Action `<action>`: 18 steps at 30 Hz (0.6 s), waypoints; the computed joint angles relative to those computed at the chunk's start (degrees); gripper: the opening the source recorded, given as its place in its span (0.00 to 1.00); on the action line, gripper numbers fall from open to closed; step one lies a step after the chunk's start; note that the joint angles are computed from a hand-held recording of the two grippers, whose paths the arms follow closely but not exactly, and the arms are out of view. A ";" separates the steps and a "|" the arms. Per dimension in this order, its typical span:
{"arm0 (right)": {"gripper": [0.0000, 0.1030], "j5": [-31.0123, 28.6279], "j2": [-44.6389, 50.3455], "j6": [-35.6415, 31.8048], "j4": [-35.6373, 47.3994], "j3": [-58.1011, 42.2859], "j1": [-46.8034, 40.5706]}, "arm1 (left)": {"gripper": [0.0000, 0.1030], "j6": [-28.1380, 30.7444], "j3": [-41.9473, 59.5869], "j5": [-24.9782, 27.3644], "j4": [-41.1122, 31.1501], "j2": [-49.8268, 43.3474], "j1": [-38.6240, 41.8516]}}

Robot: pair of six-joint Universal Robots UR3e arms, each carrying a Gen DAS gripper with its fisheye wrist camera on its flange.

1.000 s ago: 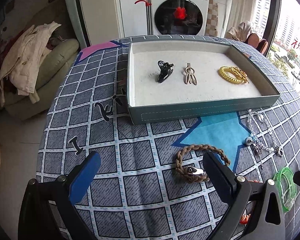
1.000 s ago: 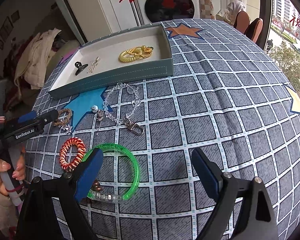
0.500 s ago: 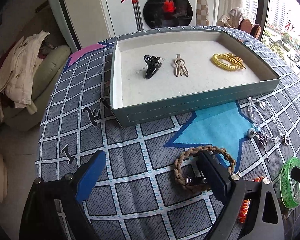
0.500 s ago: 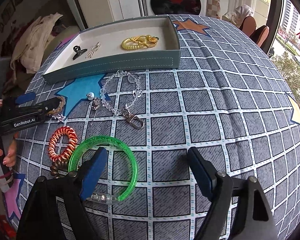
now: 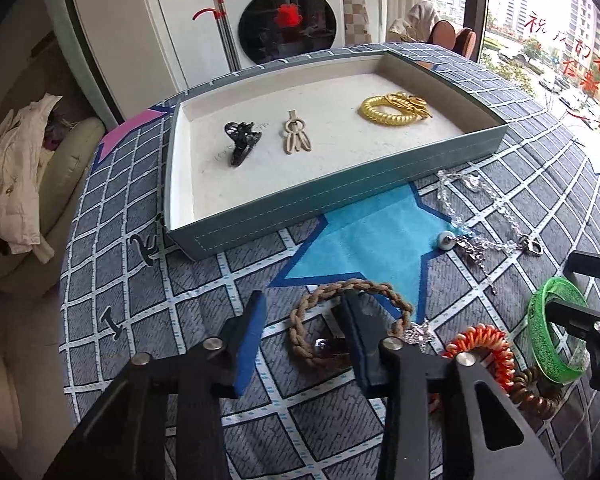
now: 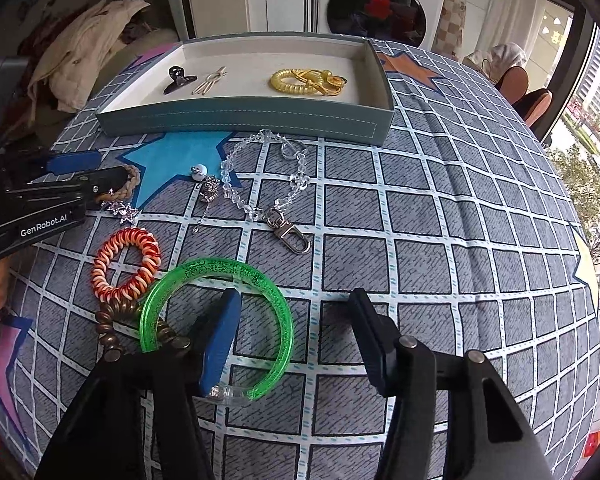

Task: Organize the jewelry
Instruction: 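Grasp the braided brown bracelet with the left tool while the right tool grasps the green bangle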

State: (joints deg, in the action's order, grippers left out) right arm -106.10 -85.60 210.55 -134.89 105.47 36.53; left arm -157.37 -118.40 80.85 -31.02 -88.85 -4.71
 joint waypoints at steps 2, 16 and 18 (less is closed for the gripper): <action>0.47 0.15 0.34 -0.39 0.04 -0.47 0.25 | 0.43 0.73 -0.21 -0.31 0.08 0.22 -0.30; 0.08 0.86 -2.15 1.44 -3.19 2.60 -0.29 | 0.25 -0.18 -2.73 -6.77 -2.01 4.34 4.63; 0.08 1.18 -3.47 1.87 -3.72 3.65 -0.93 | 0.25 -0.28 -3.10 -8.68 -3.08 5.77 6.37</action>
State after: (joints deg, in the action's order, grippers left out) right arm -104.92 -89.07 212.42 -138.60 109.11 35.60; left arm -157.65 -121.50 72.16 -34.10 -83.08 1.66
